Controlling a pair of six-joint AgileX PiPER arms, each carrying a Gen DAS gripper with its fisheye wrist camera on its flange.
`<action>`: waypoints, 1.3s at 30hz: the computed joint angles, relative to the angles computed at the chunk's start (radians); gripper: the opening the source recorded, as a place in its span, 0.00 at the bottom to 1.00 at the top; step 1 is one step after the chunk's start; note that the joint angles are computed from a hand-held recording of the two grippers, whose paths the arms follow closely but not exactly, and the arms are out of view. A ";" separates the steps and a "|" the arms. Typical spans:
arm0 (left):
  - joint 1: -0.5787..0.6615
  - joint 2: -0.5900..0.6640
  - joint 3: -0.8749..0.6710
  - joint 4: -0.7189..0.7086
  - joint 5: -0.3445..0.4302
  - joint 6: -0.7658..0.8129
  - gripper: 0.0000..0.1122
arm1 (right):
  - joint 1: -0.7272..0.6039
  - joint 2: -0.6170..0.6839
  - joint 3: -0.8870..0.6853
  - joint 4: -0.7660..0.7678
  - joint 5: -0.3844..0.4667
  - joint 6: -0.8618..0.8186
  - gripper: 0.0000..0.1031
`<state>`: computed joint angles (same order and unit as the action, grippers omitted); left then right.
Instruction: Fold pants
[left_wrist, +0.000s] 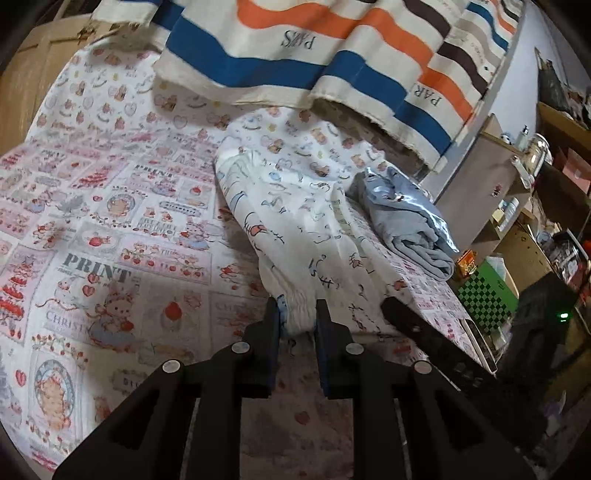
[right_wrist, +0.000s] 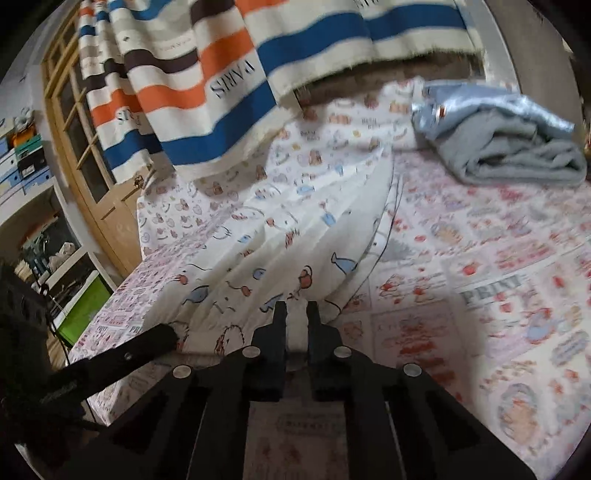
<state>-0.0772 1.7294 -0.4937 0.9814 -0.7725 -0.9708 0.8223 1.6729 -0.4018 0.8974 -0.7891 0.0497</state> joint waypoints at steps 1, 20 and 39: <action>-0.007 -0.008 0.020 -0.031 -0.007 0.031 0.15 | 0.043 -0.028 0.017 0.062 -0.019 -0.037 0.08; -0.063 -0.123 0.213 -0.366 -0.028 0.394 0.67 | 0.221 -0.071 0.171 0.270 -0.095 0.018 0.24; -0.091 0.127 -0.753 0.592 0.516 -0.608 0.74 | -0.703 -0.315 -0.108 -0.712 0.522 0.053 0.62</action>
